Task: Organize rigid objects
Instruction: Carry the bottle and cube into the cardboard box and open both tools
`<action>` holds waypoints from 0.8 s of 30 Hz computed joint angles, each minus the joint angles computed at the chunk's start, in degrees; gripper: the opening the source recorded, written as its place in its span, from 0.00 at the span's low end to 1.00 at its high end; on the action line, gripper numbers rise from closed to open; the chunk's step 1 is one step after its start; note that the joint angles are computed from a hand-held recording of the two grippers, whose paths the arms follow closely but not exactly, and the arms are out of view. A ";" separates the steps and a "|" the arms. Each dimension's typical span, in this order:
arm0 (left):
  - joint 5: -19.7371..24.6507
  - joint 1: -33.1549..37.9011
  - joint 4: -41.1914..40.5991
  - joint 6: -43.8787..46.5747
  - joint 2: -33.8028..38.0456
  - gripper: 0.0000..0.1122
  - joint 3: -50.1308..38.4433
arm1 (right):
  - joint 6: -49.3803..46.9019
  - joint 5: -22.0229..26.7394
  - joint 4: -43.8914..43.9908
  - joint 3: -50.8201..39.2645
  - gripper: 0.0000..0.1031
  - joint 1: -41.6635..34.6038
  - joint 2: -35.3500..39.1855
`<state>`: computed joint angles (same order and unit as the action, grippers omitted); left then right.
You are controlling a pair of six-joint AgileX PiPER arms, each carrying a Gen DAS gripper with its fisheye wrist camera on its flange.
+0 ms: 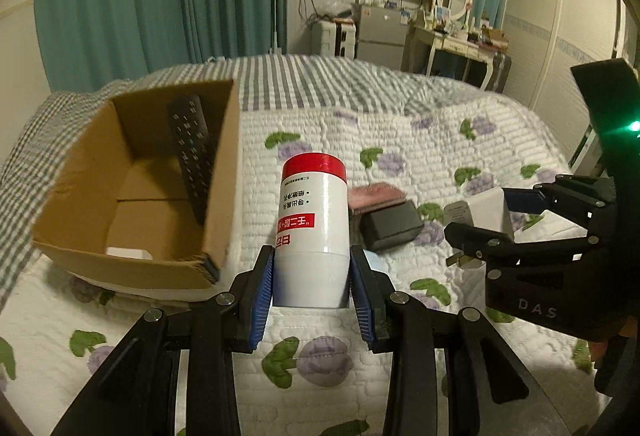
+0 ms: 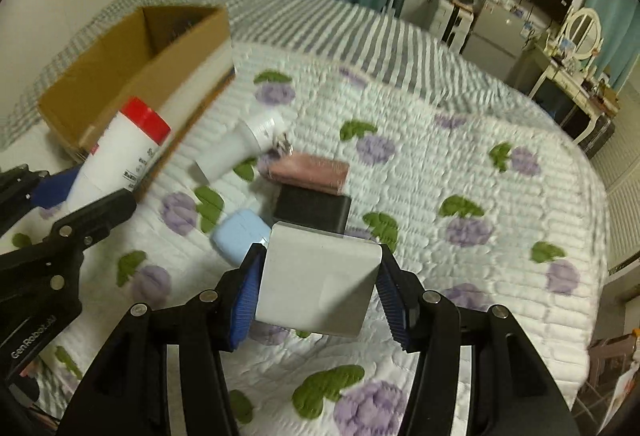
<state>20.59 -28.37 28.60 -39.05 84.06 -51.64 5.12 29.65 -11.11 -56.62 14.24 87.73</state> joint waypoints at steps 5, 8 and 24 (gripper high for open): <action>1.15 1.01 -1.39 1.98 -5.64 0.33 0.88 | 6.34 4.38 -4.99 -1.75 0.53 4.64 -5.67; 1.43 2.89 -4.29 5.80 -8.51 0.33 0.80 | 9.28 6.68 -7.40 -3.16 0.53 7.63 -8.01; 3.83 26.47 -39.47 49.24 -10.94 0.33 -9.17 | 16.50 14.65 -15.33 -28.99 0.53 23.66 0.54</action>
<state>24.41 -1.89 -10.87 10.19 73.12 -60.81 21.62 44.30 -26.44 -85.61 37.90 88.26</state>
